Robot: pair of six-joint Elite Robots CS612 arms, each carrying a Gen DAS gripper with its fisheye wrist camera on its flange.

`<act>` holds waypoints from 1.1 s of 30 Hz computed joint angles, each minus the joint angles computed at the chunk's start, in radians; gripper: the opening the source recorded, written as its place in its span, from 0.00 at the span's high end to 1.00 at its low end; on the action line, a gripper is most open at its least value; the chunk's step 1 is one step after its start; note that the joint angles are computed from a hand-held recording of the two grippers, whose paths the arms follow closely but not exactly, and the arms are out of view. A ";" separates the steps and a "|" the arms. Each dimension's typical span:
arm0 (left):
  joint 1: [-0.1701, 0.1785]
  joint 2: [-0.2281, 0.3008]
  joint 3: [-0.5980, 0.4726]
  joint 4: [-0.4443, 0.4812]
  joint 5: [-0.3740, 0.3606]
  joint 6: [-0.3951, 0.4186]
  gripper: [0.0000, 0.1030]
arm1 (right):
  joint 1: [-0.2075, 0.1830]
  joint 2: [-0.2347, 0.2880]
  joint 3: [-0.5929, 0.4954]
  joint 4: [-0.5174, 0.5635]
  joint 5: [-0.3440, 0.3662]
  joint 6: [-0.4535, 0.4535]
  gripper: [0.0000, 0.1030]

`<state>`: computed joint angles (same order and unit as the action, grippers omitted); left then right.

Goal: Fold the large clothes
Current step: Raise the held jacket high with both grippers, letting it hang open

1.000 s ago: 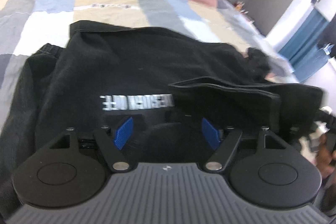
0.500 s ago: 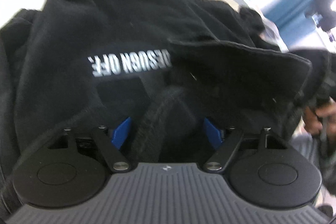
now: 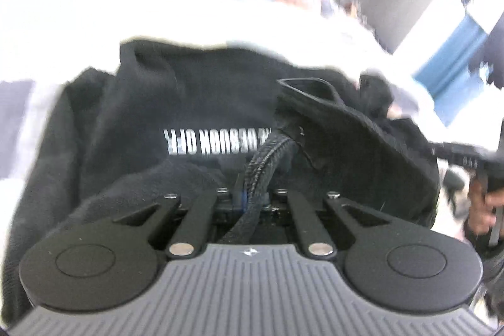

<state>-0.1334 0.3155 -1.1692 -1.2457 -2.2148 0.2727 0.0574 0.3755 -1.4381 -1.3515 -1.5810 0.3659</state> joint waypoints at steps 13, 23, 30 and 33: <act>0.016 0.002 -0.158 -0.252 -0.007 -0.268 0.95 | 0.030 -0.063 -0.016 -0.148 -0.152 -0.045 0.90; 0.016 -0.056 -0.184 -0.380 0.006 -0.411 0.95 | 0.047 -0.119 0.024 -0.285 -0.240 -0.099 0.90; 0.015 -0.108 -0.170 -0.444 0.004 -0.483 0.95 | 0.057 -0.161 0.047 -0.357 -0.274 -0.147 0.90; 0.016 -0.138 -0.159 -0.479 0.001 -0.505 0.95 | 0.065 -0.184 0.057 -0.390 -0.288 -0.169 0.90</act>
<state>-0.1177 0.1773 -1.3285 -1.7244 -2.2143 -0.2322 0.1224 0.1912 -1.3808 -1.7414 -1.8694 0.1965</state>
